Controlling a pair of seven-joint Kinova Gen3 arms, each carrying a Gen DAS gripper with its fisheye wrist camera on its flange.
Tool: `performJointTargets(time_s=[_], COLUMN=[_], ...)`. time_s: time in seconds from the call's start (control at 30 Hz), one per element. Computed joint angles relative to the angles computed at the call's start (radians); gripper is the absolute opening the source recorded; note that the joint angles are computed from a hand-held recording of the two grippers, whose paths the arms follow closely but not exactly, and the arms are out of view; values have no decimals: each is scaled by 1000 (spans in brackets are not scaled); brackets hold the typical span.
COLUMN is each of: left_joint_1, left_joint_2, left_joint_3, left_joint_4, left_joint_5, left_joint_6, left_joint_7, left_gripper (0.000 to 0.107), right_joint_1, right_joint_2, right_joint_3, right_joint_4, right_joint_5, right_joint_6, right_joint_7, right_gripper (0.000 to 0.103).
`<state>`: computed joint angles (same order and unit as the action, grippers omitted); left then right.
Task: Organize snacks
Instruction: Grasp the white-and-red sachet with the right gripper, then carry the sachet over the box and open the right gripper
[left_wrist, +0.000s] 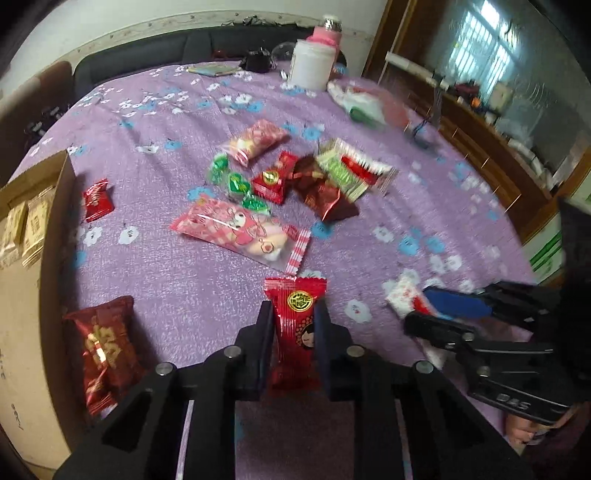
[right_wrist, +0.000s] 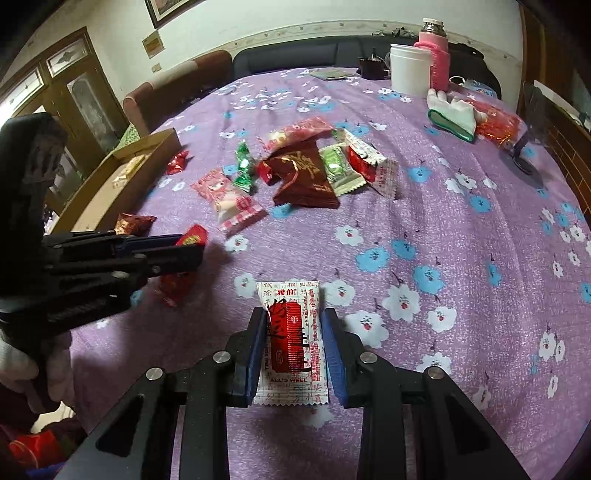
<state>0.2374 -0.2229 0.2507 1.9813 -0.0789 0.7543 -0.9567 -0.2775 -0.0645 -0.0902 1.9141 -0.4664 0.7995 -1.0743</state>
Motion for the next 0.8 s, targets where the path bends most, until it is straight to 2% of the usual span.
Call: performJointTargets(time_s=[0.17,0.3,0.4,0.5,0.67,0.8], left_joint_1=[3,-56,-128,-172,-235,-225], left_joint_2=[-137,-240,-316,-371,-398,-422], left_joint_3=[-131,-217,-282,-381,-503,-540], left_joint_4=[18,33,42,45,48,67], left_joint_5=[128,172,171,184,210,248], left_joint_6=[15,56,97,118,153,178], left_joint_7=[-134,-212,-251,-315,-396,-478], left_gripper=[20,20,12,12,13,16], right_joint_1=[-9,-28,-56,-94,-179,-219], right_joint_2=[-1,23,51,82,164,223], right_joint_3=[5,-16,-46,-82,-138,-149], right_joint_4=[-32,-89,-146,-205,-325,-376], right_joint_5=[-67,-109,-120,-99,-9,52], right_joint_6=[32,59,64,55,49,57], right_joint_7=[28,23,2,-43,-143,-226], right_gripper=[33,33,33,33,33,33])
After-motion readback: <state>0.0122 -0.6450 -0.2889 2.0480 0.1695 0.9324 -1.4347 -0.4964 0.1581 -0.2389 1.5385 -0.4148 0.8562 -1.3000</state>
